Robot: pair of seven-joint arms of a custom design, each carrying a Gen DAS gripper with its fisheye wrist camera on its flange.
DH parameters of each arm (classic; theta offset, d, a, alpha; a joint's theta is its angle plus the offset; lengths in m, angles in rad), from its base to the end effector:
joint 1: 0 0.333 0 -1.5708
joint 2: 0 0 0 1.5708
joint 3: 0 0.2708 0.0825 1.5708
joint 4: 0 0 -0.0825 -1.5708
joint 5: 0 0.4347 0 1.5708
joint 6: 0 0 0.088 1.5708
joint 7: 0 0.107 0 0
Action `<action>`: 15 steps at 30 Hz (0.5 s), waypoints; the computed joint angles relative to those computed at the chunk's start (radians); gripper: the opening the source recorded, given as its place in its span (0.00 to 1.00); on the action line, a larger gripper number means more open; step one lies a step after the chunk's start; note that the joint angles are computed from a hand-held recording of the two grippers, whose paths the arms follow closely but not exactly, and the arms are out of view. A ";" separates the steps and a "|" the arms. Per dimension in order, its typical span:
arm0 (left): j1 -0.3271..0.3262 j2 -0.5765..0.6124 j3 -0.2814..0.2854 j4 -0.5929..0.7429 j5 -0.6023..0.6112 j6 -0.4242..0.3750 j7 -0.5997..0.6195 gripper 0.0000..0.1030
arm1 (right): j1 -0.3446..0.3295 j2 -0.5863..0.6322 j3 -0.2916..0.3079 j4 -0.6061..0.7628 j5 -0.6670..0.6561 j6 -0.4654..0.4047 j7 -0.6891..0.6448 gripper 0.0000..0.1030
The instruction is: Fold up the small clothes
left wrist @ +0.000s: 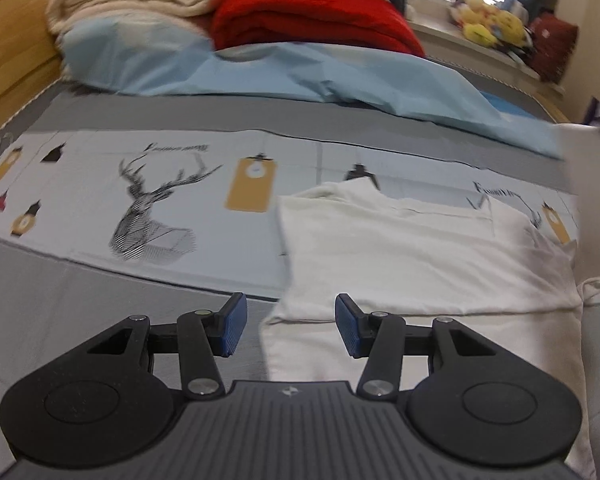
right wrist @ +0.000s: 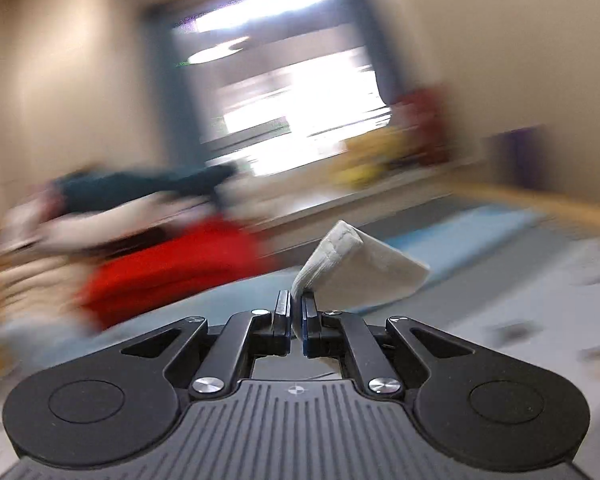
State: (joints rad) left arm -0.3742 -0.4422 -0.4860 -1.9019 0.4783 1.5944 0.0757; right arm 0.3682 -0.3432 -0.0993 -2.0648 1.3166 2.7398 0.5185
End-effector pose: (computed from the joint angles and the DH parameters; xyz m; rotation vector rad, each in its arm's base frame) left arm 0.3287 -0.3721 0.6419 -2.2606 1.0838 -0.4301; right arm 0.5538 0.1067 0.6195 -1.4622 1.0700 -0.3666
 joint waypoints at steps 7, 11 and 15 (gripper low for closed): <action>0.004 -0.155 0.043 -0.135 -0.101 0.055 -0.061 0.52 | 0.046 -0.064 0.089 -0.093 -0.356 -0.531 0.278 0.07; 0.025 -0.194 0.041 -0.185 -0.118 0.105 -0.076 0.51 | 0.031 -0.124 0.122 -0.103 -0.543 -0.483 0.343 0.08; 0.040 -0.235 0.042 -0.269 -0.123 0.212 -0.118 0.25 | -0.020 -0.141 0.088 -0.072 -0.604 -0.401 0.552 0.13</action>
